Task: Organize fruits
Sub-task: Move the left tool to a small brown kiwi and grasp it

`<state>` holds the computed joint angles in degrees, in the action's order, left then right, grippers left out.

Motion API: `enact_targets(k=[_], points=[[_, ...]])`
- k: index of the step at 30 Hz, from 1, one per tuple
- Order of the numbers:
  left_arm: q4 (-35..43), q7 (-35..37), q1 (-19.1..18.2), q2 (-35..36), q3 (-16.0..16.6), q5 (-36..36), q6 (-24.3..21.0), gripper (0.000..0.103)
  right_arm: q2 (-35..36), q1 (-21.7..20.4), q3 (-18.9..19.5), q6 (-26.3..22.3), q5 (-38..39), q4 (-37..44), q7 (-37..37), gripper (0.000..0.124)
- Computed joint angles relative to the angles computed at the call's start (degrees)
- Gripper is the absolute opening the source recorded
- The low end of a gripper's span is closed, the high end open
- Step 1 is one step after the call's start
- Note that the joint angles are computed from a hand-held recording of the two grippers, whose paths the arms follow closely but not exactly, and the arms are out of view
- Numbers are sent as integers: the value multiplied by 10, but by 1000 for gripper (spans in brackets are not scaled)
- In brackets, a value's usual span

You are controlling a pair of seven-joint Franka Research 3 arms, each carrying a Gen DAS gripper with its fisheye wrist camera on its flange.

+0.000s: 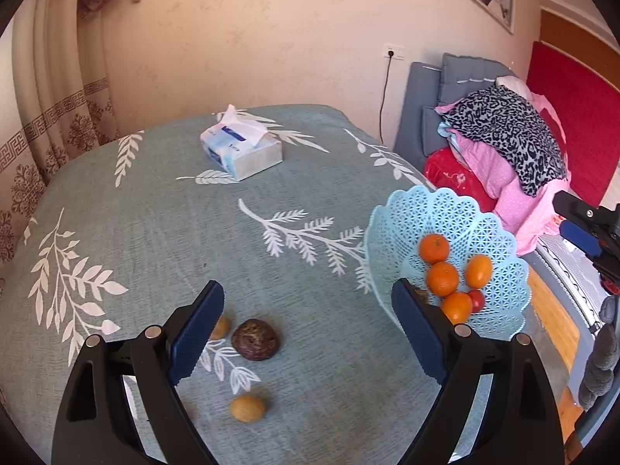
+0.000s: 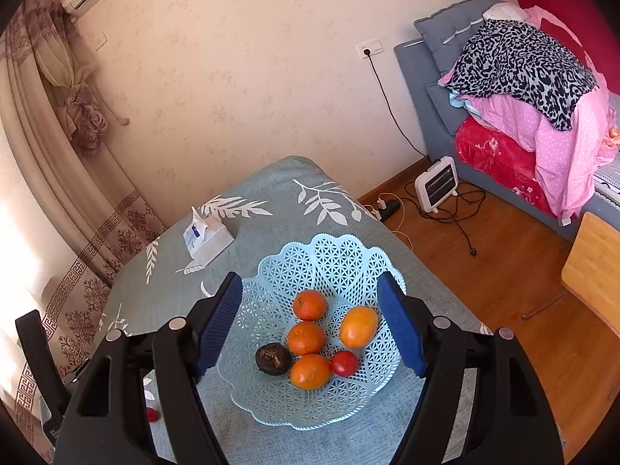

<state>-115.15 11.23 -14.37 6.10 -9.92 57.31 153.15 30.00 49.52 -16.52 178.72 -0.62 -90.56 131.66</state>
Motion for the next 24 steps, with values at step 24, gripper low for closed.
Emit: enact_targets(k=[24], points=[[-31,57,51,46,23,-202,2,48,24,-23,45,-31,-14,39,-23,74]])
